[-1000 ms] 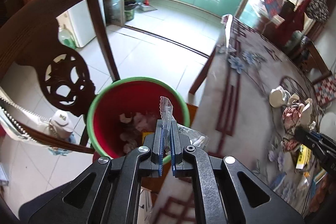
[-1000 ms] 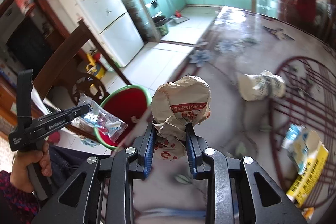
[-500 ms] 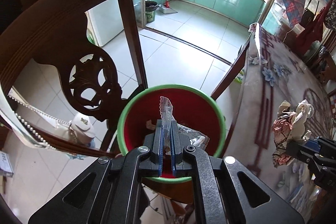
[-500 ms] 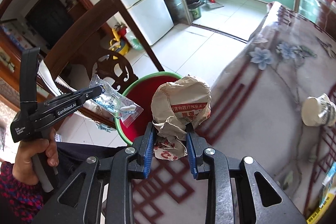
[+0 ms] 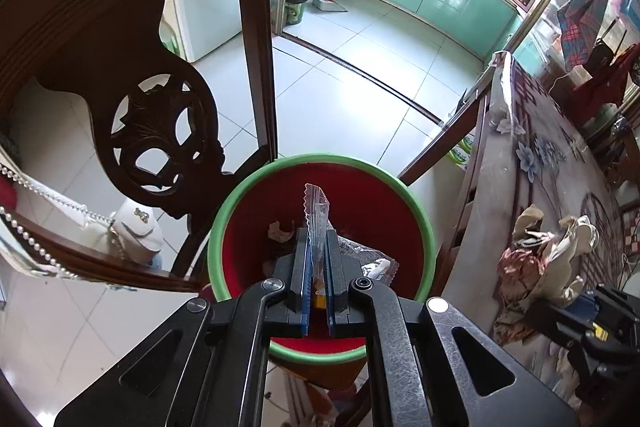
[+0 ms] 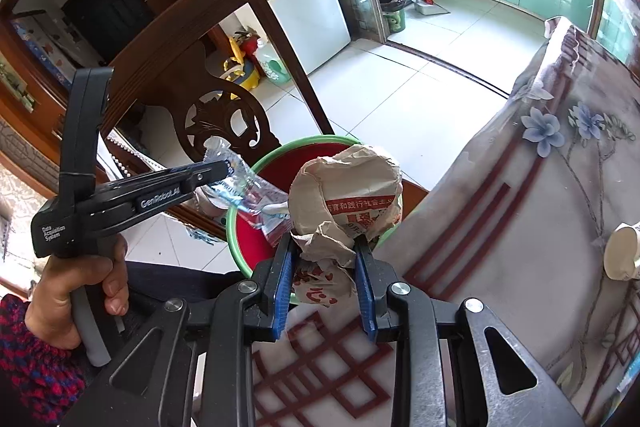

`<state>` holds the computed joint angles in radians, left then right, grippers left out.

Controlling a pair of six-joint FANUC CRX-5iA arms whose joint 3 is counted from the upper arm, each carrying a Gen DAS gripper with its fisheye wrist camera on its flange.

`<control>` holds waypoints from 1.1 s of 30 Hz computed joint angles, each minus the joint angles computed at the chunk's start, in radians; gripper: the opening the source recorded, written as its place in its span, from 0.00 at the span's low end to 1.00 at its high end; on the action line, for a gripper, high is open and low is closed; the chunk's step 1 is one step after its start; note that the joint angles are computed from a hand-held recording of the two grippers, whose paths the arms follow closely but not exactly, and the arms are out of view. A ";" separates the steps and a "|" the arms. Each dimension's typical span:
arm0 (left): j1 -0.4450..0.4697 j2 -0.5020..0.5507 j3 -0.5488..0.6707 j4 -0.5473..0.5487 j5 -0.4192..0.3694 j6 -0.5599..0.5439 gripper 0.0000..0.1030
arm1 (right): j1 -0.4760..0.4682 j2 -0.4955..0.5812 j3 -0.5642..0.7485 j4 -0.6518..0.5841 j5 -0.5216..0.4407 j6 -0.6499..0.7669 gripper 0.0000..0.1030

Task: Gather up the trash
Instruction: 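Carry the clear wrapper and crumpled paper over the red bucket with both tools, then open both tools to drop the wrapper and paper into the bucket, then grasp the yellow medicine box with the left tool while the right tool grasps the orange snack wrapper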

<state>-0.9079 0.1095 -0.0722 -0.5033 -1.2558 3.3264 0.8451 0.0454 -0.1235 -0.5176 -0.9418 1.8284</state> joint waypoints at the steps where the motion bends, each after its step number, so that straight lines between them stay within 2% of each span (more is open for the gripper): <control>1: 0.006 -0.005 -0.009 0.006 0.014 0.005 0.05 | 0.002 0.006 0.004 -0.001 -0.001 0.001 0.25; 6: 0.017 -0.005 -0.009 0.015 0.006 -0.011 0.05 | 0.014 0.030 0.020 0.000 0.008 0.002 0.26; 12: 0.017 0.009 0.011 0.008 -0.037 -0.041 0.05 | 0.040 0.058 0.037 0.017 0.033 -0.011 0.27; 15: 0.017 0.022 0.024 0.004 -0.078 -0.056 0.06 | 0.049 0.063 0.041 0.015 0.051 -0.001 0.30; 16: 0.016 0.026 0.029 0.002 -0.094 -0.055 0.09 | 0.049 0.064 0.041 0.009 0.057 0.006 0.31; 18: 0.013 0.030 0.036 -0.007 -0.120 -0.050 0.26 | 0.047 0.064 0.043 -0.001 0.067 0.015 0.40; 20: 0.007 0.035 0.047 -0.020 -0.144 -0.034 0.63 | 0.044 0.056 0.038 -0.016 0.084 0.030 0.50; 21: -0.001 0.038 0.054 -0.034 -0.157 -0.022 0.68 | 0.045 0.051 0.034 -0.020 0.092 0.033 0.53; 24: -0.016 0.049 0.072 -0.059 -0.177 -0.025 0.71 | 0.041 0.036 0.024 -0.024 0.098 0.042 0.53; 28: -0.005 0.066 0.085 -0.041 -0.157 -0.070 0.71 | 0.023 -0.001 -0.006 -0.022 0.101 0.032 0.53; 33: -0.026 0.092 0.123 -0.070 -0.146 -0.076 0.73 | -0.024 -0.087 -0.089 -0.005 0.104 -0.008 0.53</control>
<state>-0.9335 0.2011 0.0509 -0.5732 -1.4015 3.2500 0.8207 -0.0418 -0.2129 -0.5225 -0.8374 1.8203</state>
